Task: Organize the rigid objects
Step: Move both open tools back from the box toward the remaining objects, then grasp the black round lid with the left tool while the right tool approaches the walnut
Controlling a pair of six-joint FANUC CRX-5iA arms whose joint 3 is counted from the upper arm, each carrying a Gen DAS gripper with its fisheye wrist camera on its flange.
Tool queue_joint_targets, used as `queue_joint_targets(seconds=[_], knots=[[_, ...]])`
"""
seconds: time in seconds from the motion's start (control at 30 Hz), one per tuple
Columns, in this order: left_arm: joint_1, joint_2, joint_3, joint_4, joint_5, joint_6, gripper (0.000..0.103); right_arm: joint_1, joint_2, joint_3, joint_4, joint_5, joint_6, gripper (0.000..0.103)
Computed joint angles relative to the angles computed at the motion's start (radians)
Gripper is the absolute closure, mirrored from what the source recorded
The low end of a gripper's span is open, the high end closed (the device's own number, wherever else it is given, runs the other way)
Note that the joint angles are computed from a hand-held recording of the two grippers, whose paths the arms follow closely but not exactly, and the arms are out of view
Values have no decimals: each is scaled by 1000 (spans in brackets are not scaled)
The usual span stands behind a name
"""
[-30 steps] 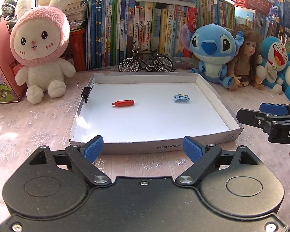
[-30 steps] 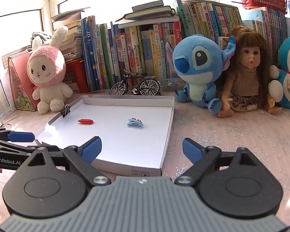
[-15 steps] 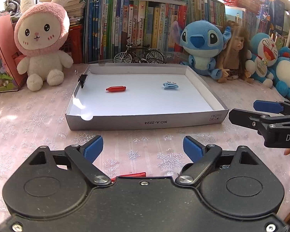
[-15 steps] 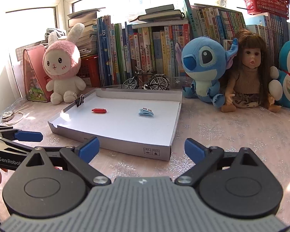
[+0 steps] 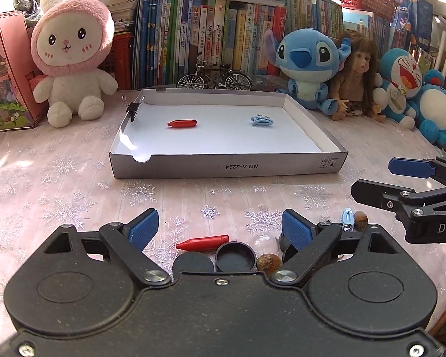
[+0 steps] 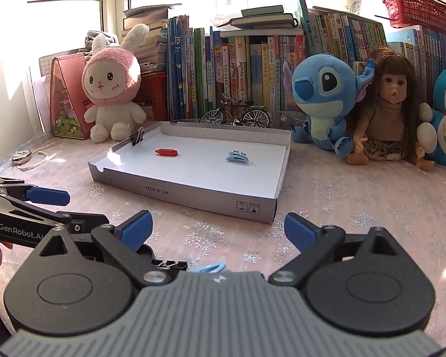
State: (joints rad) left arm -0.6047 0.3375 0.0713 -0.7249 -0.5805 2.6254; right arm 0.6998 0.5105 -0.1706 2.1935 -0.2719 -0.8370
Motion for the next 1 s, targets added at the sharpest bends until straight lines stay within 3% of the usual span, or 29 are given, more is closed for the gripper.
queue_joint_targets(seconds=[0.13,0.33,0.6,0.8,1.0], knots=[[-36,-11,-17,-93,-31,70,14,13,-2,-16,-33,-2,37,4],[-46,-27,-52,-116,-32,114,15,31,-6,-38,-63,-23,83,5],[-20,-63,-111,-86,6,165,36,69,-3,-56,-154,-68,210,13],[-16,-84,-144,-77,6,162,51,95,-13,-78,-289,-110,325,31],[-30,-81,-147,-96,-3,154,53,103,-13,-84,-381,-110,391,51]])
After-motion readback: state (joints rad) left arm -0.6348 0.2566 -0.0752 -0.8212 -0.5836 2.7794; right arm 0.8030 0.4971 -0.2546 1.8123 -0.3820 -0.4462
